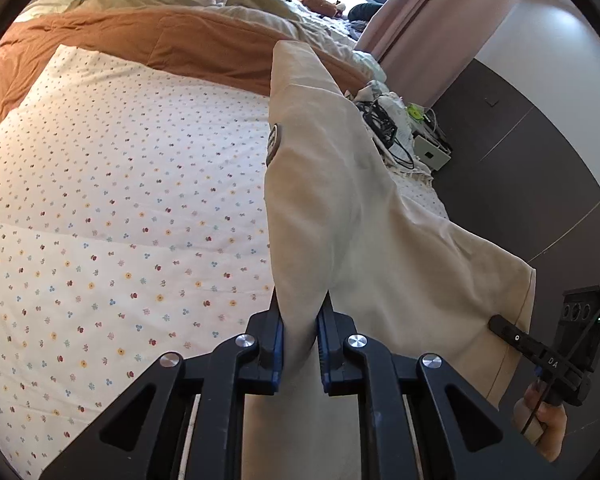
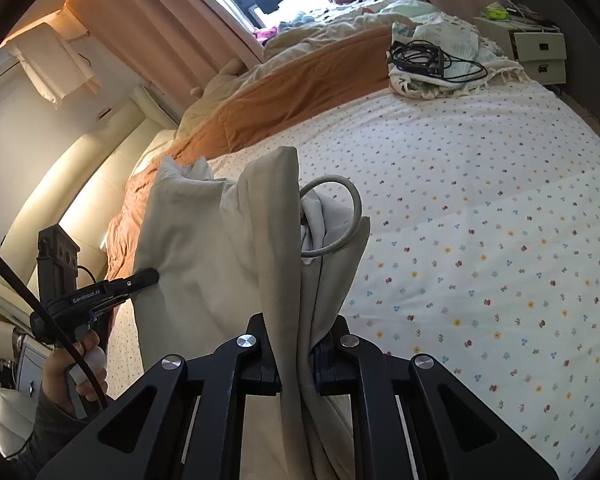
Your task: Fold large clothes
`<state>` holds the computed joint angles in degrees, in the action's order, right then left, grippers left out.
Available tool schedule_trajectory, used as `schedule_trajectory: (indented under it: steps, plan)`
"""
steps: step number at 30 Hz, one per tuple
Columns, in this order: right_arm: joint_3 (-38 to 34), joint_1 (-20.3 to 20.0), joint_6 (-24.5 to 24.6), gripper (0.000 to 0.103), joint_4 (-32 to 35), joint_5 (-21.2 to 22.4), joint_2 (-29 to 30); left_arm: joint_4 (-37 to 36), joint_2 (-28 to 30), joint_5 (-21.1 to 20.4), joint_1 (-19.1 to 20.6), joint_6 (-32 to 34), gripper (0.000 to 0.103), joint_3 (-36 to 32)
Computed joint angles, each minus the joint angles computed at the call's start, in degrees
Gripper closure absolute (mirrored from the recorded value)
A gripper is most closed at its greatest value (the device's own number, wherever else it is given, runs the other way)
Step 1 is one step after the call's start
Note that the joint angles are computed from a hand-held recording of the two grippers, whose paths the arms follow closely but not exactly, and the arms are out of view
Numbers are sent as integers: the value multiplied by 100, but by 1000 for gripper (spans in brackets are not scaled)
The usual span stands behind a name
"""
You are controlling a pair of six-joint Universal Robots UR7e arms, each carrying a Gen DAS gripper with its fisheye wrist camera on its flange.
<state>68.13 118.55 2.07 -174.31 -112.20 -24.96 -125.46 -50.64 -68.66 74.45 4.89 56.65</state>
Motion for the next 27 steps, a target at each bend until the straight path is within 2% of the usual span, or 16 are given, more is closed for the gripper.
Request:
schedule_trajectory:
  steps: [5,13,18,27]
  plan:
    - [1020,222,-153,96,-798,-207,-631,-402,-453,-226,-312,36,88,669]
    - [2384,699,-423,96,-1768,-1000,-1592,-808,-852,-646,-844,111,88,1520]
    - [3143,984,-444,96,-2054,-1577,-2260,-797,-870,-942,-1174,3,88,1781]
    - [4232,1525,-98,96,-2136,-2640,-3298,-850,-784,-1270,-1765,-337,88,2278]
